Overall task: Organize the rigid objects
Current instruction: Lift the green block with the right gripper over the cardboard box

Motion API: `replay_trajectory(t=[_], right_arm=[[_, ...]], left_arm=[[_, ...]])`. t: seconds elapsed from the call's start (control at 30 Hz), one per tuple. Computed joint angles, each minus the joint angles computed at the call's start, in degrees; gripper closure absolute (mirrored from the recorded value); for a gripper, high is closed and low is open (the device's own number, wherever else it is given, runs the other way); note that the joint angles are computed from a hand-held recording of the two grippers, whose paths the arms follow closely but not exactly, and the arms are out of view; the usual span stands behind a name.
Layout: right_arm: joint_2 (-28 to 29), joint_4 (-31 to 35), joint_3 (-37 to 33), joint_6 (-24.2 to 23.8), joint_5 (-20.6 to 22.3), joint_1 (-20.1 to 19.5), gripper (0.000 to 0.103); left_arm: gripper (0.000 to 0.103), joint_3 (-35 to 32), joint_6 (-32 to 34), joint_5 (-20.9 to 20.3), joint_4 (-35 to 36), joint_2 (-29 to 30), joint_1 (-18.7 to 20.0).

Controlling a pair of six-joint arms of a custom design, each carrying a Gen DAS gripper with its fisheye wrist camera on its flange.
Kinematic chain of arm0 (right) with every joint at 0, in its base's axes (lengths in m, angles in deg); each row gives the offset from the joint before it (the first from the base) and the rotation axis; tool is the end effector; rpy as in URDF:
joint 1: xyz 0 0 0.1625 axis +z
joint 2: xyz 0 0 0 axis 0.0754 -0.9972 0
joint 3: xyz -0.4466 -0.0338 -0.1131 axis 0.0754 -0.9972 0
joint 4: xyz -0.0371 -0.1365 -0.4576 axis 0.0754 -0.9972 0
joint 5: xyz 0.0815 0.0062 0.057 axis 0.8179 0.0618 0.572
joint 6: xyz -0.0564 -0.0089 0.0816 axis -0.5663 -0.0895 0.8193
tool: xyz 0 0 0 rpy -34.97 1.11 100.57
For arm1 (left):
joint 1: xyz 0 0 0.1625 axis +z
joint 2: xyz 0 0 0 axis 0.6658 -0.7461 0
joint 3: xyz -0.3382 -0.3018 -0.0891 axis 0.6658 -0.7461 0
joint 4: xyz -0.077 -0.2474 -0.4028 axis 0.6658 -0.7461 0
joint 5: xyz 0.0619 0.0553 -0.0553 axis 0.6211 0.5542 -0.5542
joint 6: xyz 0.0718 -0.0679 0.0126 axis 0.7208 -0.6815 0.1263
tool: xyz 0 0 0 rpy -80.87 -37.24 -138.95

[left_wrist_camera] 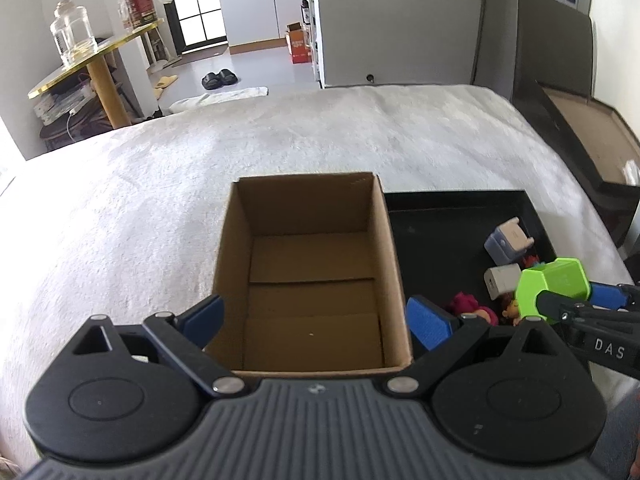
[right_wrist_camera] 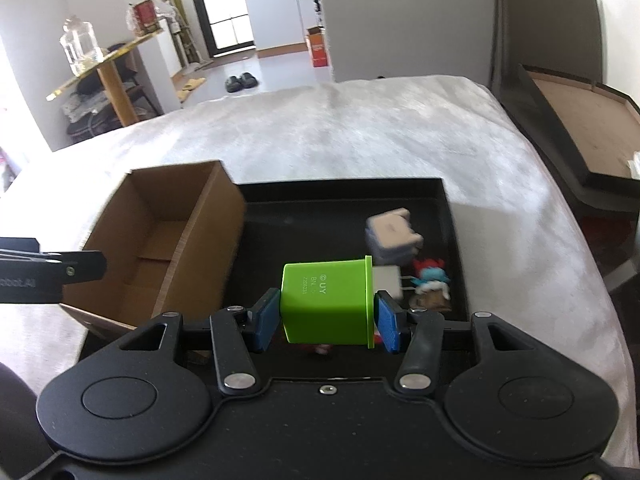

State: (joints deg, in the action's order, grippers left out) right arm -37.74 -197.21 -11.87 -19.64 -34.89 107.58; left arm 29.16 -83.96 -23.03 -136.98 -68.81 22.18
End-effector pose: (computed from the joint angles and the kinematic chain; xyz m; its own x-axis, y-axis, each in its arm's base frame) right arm 0.4220 -0.8345 0.0679 -0.7882 -0.2413 0.5662 -0.5209 0.7515 -0.4048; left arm -0.1504 -0.8032 0.3896 -0.6447 -0.1211 -0.7548 0.4070 0.7814 -0.4730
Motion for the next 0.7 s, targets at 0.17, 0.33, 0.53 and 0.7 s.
replay_trajectory(t=[0.17,0.33,0.53,0.7], right_arm=[[1.6,1.9,-2.7,-0.1,1.2,0.9,0.054],[3.5,4.0,-5.7,0.0,1.9,1.8,0.054],[5.8,6.5,-9.4,-0.2,2.0,2.7,0.053],[7.9,8.8,-12.8,0.1,2.7,3.3,0.053]], left_arm=[[0.006,0.7,0.4,-2.1,-1.9,-1.3,0.5],[0.018,0.9,-1.5,-3.3,-1.8,-2.4,1.6],[0.031,0.5,-5.1,-4.4,0.9,-3.3,3.2],[0.038,0.3,-6.1,-5.5,1.4,-3.7,4.4]])
